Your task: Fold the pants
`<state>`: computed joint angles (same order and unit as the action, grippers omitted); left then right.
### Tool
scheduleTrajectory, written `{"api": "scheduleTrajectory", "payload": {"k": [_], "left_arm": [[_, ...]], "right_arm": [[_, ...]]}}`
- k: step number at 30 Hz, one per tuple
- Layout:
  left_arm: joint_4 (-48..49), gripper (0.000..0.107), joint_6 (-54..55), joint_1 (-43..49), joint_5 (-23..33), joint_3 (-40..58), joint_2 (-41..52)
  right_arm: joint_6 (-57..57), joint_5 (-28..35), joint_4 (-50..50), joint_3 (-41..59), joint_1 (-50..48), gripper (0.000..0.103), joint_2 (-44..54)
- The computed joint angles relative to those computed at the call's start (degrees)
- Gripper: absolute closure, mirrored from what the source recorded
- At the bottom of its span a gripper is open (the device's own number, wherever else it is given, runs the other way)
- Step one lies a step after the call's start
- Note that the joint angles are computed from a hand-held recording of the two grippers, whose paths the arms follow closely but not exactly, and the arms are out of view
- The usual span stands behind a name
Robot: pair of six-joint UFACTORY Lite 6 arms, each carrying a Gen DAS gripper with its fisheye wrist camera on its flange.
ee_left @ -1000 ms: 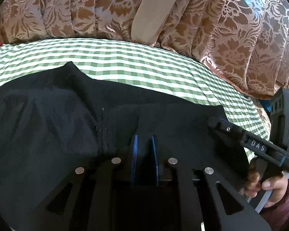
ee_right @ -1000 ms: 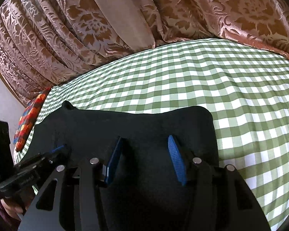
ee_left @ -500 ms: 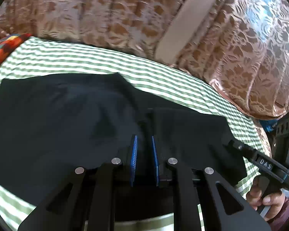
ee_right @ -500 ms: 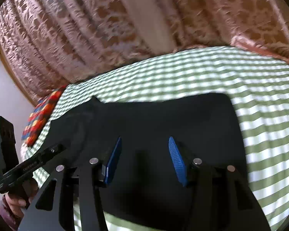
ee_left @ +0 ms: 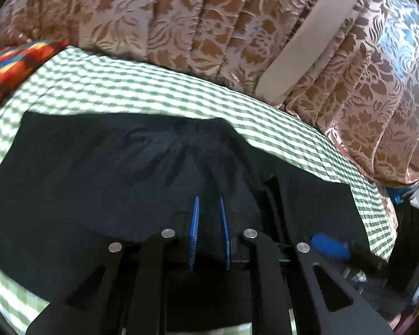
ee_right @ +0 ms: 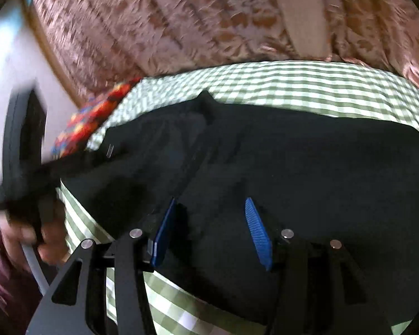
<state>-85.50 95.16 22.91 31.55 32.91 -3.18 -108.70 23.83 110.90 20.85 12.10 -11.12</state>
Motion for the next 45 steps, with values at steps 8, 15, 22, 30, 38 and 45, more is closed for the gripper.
{"api": "scheduleTrajectory", "payload": {"k": [8,15,22,30,38,45], "left_arm": [[0.3,0.093,-6.5,-7.2,-13.5,18.0,22.5],[-10.0,0.07,4.8,-1.5,-8.8,9.0,13.6],[-9.2,0.069,7.8,3.9,-9.9,-1.3,-1.1],[4.6,0.06,1.0,13.6,-7.0,-8.0,-12.3],[11.9,0.06,-2.2,21.5,-3.0,-10.0,-16.5],[14.6,0.06,-3.1,25.4,-2.0,-10.5,-16.3]], "right_arm": [[-9.2,3.2,7.8,-1.7,-1.0,0.05,1.9],[-14.8,6.1,12.0,-3.8,-2.0,0.049,1.5],[-18.1,7.5,14.7,-5.5,-2.0,0.049,0.4],[-13.5,8.0,8.9,-4.2,-3.9,0.049,1.3],[-15.6,10.1,9.7,-5.4,-4.9,0.049,1.1],[-18.3,10.3,12.2,-6.4,-4.3,0.049,0.4]]}}
